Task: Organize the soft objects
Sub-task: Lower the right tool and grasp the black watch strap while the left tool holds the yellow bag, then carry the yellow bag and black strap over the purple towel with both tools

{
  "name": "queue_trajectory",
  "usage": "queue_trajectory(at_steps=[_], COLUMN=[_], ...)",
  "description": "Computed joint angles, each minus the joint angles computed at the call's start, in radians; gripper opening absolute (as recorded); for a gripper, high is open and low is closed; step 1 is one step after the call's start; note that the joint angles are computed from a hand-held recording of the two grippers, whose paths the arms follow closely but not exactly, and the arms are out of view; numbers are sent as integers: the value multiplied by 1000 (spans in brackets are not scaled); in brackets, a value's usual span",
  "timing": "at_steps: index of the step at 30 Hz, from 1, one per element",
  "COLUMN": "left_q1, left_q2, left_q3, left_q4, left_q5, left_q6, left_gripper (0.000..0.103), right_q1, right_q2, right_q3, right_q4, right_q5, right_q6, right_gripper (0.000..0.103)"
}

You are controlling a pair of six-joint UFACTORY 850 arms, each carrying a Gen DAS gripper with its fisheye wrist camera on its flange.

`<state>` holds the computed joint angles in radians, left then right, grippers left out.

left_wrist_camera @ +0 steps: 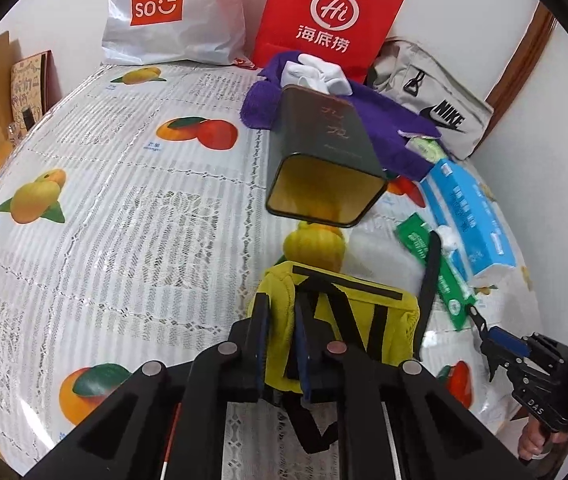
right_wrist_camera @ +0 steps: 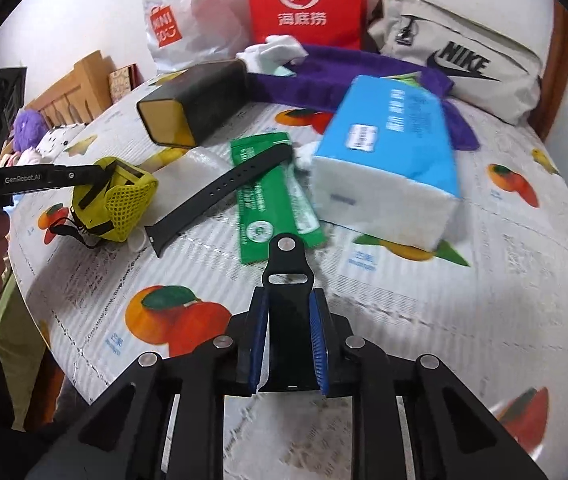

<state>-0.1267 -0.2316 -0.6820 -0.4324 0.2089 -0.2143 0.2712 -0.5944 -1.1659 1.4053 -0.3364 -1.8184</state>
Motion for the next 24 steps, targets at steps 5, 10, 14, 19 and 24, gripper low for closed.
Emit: queue_trajectory(at_steps=[5,10,14,19,24], left_q1=[0,-7,-7,-7,-5], left_q2=[37,53,49,49,52], left_q3=[17,5,-16,-39,-63], left_q4=[217,196,164,158,139], left_q5=[14,4,-14,-34,-47], left_q6=[-229,-213,-176,-157,-118], left_gripper=[12,12,12,12,12], right_q1=[-23,-43,-52,-56,-55], right_q2=[5,17,34,49,60], right_q3=[-3,-4,-4,-12,-33], right_q4=[-32,-23,-15,-52,-63], right_q5=[10,-1,-22,-54,-98], right_q6=[59,66,67,104,109], right_gripper=[21,21,21,21,21])
